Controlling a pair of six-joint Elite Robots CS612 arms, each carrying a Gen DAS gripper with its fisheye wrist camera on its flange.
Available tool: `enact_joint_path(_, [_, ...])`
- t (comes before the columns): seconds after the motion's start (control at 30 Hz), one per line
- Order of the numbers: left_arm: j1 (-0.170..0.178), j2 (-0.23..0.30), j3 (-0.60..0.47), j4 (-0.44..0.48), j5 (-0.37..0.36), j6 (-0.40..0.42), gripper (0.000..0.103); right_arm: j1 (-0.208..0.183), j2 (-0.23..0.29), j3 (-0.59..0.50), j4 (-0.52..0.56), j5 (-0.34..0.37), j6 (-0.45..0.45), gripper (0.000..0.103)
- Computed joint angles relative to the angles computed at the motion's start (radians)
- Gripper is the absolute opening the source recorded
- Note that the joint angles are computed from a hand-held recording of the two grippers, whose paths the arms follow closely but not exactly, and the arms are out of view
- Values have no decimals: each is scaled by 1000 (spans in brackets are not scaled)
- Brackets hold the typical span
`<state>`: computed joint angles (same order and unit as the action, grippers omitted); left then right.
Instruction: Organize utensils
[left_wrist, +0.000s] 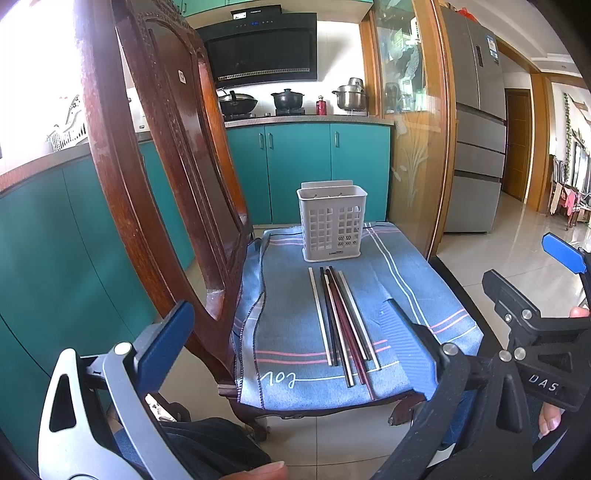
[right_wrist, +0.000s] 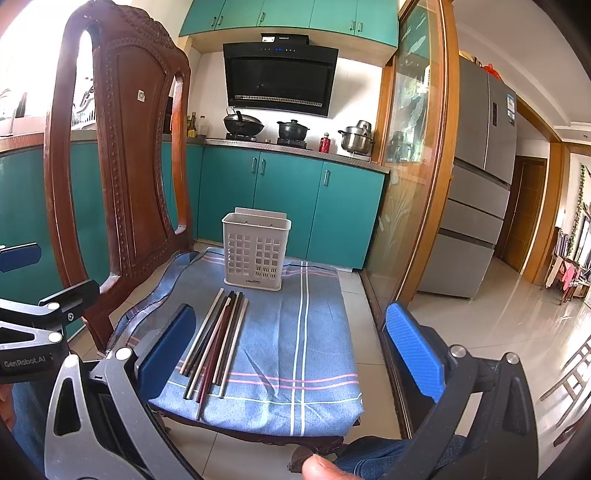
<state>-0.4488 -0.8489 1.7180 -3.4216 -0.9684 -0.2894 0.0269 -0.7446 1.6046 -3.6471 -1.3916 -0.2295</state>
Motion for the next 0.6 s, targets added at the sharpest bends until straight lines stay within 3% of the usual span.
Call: enact_joint_path(0.6, [-1,5,-6,12,-7,-2,100,-4,7,-3,8,7,2,101])
